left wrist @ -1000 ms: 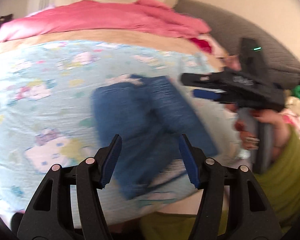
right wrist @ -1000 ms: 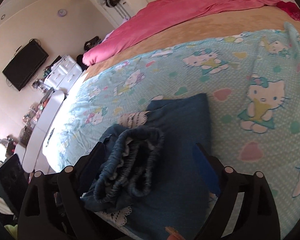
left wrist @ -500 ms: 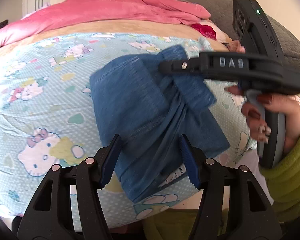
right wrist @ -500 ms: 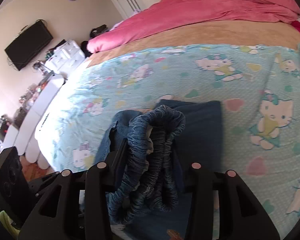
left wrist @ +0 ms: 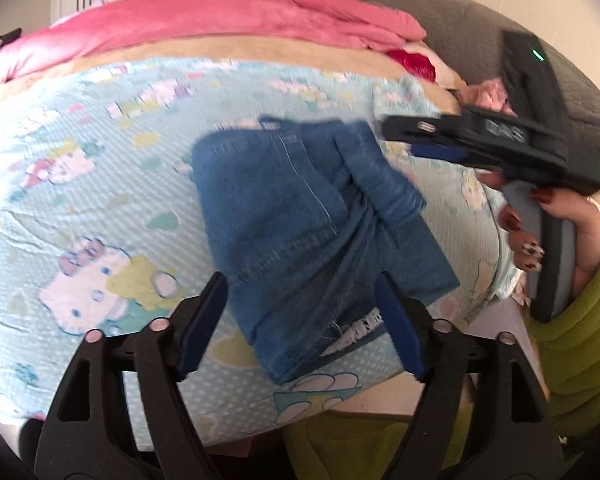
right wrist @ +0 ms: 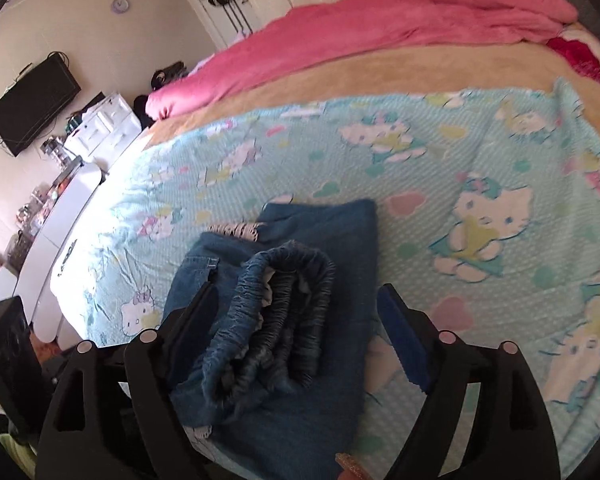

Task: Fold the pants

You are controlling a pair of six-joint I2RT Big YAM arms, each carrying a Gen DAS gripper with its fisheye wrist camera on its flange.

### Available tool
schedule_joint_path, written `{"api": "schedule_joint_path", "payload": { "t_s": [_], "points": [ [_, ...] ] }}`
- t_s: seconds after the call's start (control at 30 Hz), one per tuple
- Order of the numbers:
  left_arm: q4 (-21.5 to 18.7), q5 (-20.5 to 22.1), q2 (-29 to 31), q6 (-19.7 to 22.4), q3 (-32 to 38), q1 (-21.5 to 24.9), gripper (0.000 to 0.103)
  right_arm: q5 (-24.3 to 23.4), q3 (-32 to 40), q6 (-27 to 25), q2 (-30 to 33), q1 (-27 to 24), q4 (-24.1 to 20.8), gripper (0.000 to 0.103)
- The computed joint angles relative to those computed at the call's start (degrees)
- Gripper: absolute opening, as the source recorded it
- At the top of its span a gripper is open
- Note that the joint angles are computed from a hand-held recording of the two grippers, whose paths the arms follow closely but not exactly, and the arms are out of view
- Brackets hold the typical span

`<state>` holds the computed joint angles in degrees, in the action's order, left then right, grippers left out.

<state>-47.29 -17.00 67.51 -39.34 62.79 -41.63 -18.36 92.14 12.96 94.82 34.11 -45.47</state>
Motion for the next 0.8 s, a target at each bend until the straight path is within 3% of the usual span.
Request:
{"api": "schedule_joint_path", "payload": {
  "t_s": [0.13,0.37,0.43,0.5,0.6,0.73,0.77,0.8],
  "points": [
    [-1.14,-2.03,-1.14,-0.64,0.55,1.65,0.081,1.3,-4.55,-0.18,-5.07,-0.68,1.39,0.081],
    [-4.01,-3.28,-0.38,-0.18,3.15,6.59,0.08,-1.12,-11.45,0.0,-9.67,2.21,0.81,0.081],
    [-4.74,-3.39,0.45,0.81,4.24,7.3,0.06,-1.16,-12.69,2.13,-9.76,3.58,1.5,0.081],
    [-5.26,-1.85,2.21,2.49,6.02,8.2,0.049,-1.28,-12.97,4.51,-9.36,4.49,1.61,0.08],
    [-5.45,-1.35,4.83,4.87,8.4,8.31,0.045,-1.28,-12.81,8.25,-8.66,5.93,3.34,0.08],
    [-5.39,0.01,9.09,7.83,11.43,8.47,0.044,-0.24,-9.73,11.47,-5.34,7.45,1.42,0.079],
    [-5.53,0.87,10.7,9.0,12.33,8.64,0.044,-1.05,-9.32,11.84,-4.46,7.58,1.75,0.074],
    [-5.81,1.03,11.75,9.64,12.86,8.72,0.044,-0.83,-9.16,11.64,-3.93,7.76,1.87,0.048]
  ]
}}
